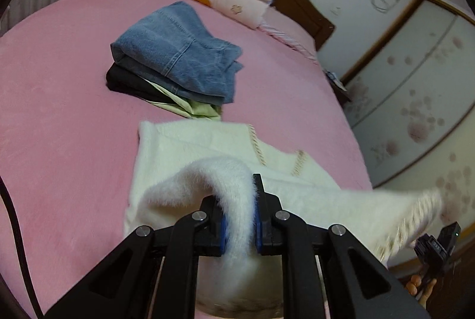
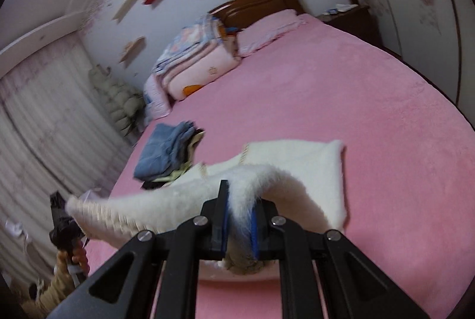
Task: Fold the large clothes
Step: 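Fold the hem up toward the collar with both tools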
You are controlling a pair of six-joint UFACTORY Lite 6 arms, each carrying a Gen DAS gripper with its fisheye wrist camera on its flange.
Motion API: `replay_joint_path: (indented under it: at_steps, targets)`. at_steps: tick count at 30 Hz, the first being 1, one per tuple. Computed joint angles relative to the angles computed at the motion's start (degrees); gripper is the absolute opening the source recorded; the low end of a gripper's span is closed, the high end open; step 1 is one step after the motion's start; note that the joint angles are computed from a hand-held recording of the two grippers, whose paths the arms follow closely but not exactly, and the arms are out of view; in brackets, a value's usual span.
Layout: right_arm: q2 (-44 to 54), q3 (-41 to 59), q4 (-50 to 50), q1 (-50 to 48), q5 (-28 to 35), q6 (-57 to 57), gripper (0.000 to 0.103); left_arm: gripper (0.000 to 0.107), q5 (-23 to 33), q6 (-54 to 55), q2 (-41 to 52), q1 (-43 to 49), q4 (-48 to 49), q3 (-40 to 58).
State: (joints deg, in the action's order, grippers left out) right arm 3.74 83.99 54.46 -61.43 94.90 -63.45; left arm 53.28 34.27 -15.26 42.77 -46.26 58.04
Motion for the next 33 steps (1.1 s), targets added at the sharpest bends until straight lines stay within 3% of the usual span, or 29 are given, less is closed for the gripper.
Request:
replay_joint_path:
  at_steps: [3,4,7,9,11,15,17,19,21,24,29,33]
  targets:
    - [2.15,-3.57,-0.5,11.31,-15.15,4.87,0.012,0.015,-13.04,-5.47,12.33,-9.01,3.9,2.63]
    - [3.77,-4.4,-1.02,15.05,-20.25,6.68,0.013,0.021,-15.52,-7.29,16.85,-11.18,5.4,3.84]
    - [10.35,-5.03,-4.54,23.45,-30.34,13.6,0.02,0.036,-16.82,-9.99,29.43,-13.91,8.19,9.42]
    - [14.22,-4.7,-8.42,26.18,-34.23,17.08,0.027,0.037,-17.68,-10.68,32.54,-14.33,8.71,10.71]
    - [15.23,-5.99,-9.51,26.83,-37.09,16.06,0.028,0.039,-15.65,-8.34,33.56,-13.03,5.94,12.03]
    - [13.96,-8.27,-8.7,25.95,-40.11,9.64,0.046,0.042,-11.06,-3.33,35.18,-10.2,2.9,15.27]
    - [14.93,-7.66,-9.21,26.14,-41.19,7.9,0.047,0.047,-10.46,-0.43,33.96,-9.4,2.64,14.81]
    - [16.85,-5.71,-10.58,26.59,-41.68,8.53,0.047,0.07,-11.98,2.78,30.69,-9.08,2.53,12.9]
    - [17.25,-4.89,-11.05,25.79,-41.17,8.02,0.047,0.085,-14.01,4.84,27.23,-8.69,2.97,11.29]
    - [19.24,-2.64,-11.92,27.67,-42.67,8.99,0.047,0.086,-15.65,10.72,25.42,-7.95,2.41,10.88]
    - [20.58,-0.45,-13.7,32.29,-47.01,10.55,0.047,0.086,-21.01,9.49,29.34,-11.89,11.33,14.04]
    - [22.3,2.2,-16.92,35.9,-50.12,13.06,0.047,0.086,-22.58,14.72,32.33,-13.24,8.95,16.21]
